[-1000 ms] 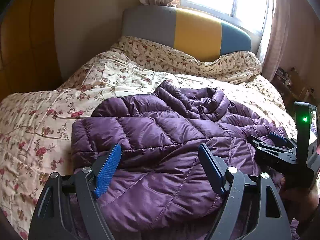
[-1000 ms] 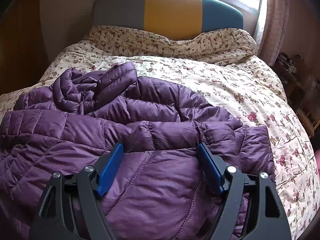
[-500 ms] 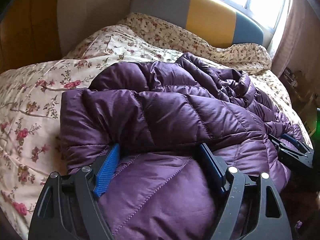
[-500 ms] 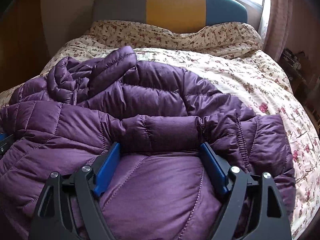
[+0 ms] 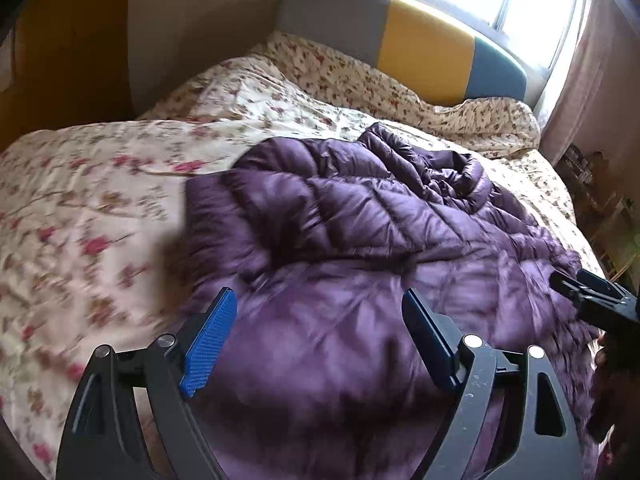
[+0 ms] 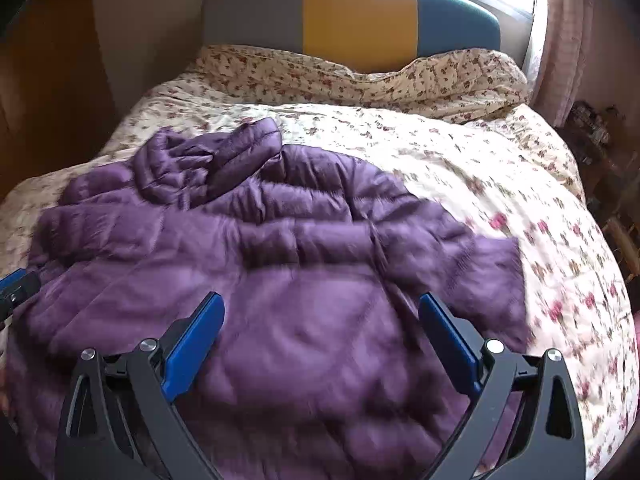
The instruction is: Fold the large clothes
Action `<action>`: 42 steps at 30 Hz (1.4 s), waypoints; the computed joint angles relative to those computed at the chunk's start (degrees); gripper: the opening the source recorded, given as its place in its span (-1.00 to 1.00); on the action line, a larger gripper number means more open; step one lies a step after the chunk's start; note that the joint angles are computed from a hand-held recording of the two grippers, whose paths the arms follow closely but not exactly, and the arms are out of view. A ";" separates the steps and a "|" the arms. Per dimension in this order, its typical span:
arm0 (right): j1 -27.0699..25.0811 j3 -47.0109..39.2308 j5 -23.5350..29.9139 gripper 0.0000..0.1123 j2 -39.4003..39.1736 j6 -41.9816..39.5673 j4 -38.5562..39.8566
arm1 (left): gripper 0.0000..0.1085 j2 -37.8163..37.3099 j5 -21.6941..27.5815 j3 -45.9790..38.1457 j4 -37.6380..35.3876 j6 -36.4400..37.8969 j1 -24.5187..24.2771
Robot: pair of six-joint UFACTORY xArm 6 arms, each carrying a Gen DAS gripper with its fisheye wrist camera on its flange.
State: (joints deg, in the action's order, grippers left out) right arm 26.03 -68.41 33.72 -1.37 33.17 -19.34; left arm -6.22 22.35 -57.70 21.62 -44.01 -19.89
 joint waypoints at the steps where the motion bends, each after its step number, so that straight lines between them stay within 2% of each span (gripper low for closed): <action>1: -0.18 3.13 0.98 0.74 -3.13 -1.35 1.20 | 0.54 -2.02 0.24 1.84 0.18 -0.15 0.02; 6: -1.68 17.02 5.16 0.74 -17.39 -6.48 9.97 | 0.54 -15.38 1.70 14.34 -3.73 2.21 -0.42; 10: -3.04 26.77 10.98 0.72 -29.56 -10.95 16.59 | 0.54 -27.08 4.35 24.30 -7.23 3.66 -1.37; 12: -3.12 30.75 14.85 0.69 -35.59 -12.32 19.15 | 0.44 -32.97 6.45 28.65 -9.97 4.22 -2.40; 15: -2.62 35.28 20.73 0.52 -43.63 -14.43 23.31 | 0.38 -41.25 9.53 34.07 -12.45 3.12 -5.06; 17: -1.40 36.96 23.42 0.48 -47.44 -14.30 24.24 | 0.38 -45.86 11.97 36.65 -12.16 1.42 -7.34; 22: 1.66 39.04 30.14 0.16 -54.86 -13.51 25.98 | 0.30 -55.64 17.30 41.78 -11.73 -3.17 -16.11; 24: 2.67 39.82 32.43 0.07 -57.06 -14.05 26.60 | 0.17 -57.62 18.82 42.65 -10.77 -4.99 -19.32; 25: 3.12 40.20 33.30 -0.07 -57.92 -14.48 26.89 | 0.12 -58.20 19.20 42.88 -11.31 -4.56 -20.11; 26: 3.47 40.13 34.06 -0.16 -58.26 -15.25 27.23 | -0.05 -58.78 19.78 43.07 -11.16 -4.68 -20.92; 27: 3.49 39.93 34.24 -0.38 -58.23 -16.17 27.90 | -0.28 -59.47 20.57 43.22 -10.92 -5.11 -21.63; 28: 3.92 39.66 34.47 -0.62 -58.57 -16.75 28.28 | -0.42 -60.23 20.78 43.43 -11.55 -4.79 -21.71; 29: 4.54 39.46 34.52 -0.71 -58.72 -16.67 27.95 | -0.65 -60.58 20.83 43.39 -12.15 -3.97 -21.45; 30: 5.10 38.83 34.60 -0.82 -58.58 -16.82 27.56 | -0.74 -61.12 21.02 43.11 -12.13 -3.24 -21.41; 36: 8.43 33.48 33.25 -0.92 -55.86 -17.35 24.17 | -0.83 -61.21 21.51 39.37 -12.50 0.39 -20.68; 42: 8.23 27.92 27.71 -0.92 -52.29 -18.72 21.35 | -0.86 -56.54 17.24 34.27 -15.23 7.43 -16.62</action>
